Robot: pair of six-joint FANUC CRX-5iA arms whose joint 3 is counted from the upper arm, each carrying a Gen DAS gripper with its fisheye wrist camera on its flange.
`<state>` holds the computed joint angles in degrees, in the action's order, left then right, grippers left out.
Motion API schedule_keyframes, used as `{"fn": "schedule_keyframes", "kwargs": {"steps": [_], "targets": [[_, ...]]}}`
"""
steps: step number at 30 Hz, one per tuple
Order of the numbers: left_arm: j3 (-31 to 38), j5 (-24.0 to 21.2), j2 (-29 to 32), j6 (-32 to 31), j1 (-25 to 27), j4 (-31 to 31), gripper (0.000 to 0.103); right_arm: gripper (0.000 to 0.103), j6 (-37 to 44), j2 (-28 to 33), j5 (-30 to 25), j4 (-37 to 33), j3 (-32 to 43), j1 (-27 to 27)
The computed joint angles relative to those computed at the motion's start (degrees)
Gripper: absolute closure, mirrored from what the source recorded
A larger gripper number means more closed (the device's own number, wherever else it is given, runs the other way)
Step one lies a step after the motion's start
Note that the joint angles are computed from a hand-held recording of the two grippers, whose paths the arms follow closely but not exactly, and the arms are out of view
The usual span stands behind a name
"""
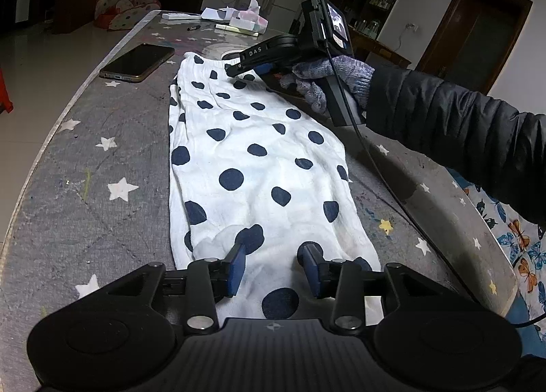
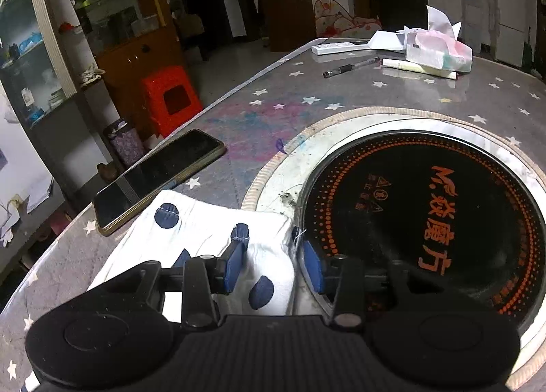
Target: Fold clothes
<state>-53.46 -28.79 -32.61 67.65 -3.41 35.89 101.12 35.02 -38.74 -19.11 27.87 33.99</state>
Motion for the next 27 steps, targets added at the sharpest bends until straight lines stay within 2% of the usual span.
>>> {"fn": "schedule_keyframes", "kwargs": {"steps": [2,5,16,22,27], "targets": [[0.44,-0.26,-0.01,1.02,-0.03,-1.12,0.06,0.088,0.48,-0.07,-0.4,-1.48,0.39,-0.62],[0.94,-0.59,-0.25,2.5,0.04,-2.56,0.059,0.092,2.03,-0.93,-0.05,-3.74,-0.01,-1.13],[2.55,-3.28,-4.19,12.66,0.37,-11.71,0.053,0.094,8.0,-7.57,-0.78,-9.0,-3.81,-0.94],[3.62,-6.64,-7.57,21.03,-0.02,-19.01,0.049,0.094,12.92,-13.43,-2.67,-12.79,-7.93,-0.88],[3.44,-8.96,-10.41,26.07,-0.25,-22.5,0.047,0.094,18.74,-19.61,-5.82,-18.22,-12.68,-1.44]]}}
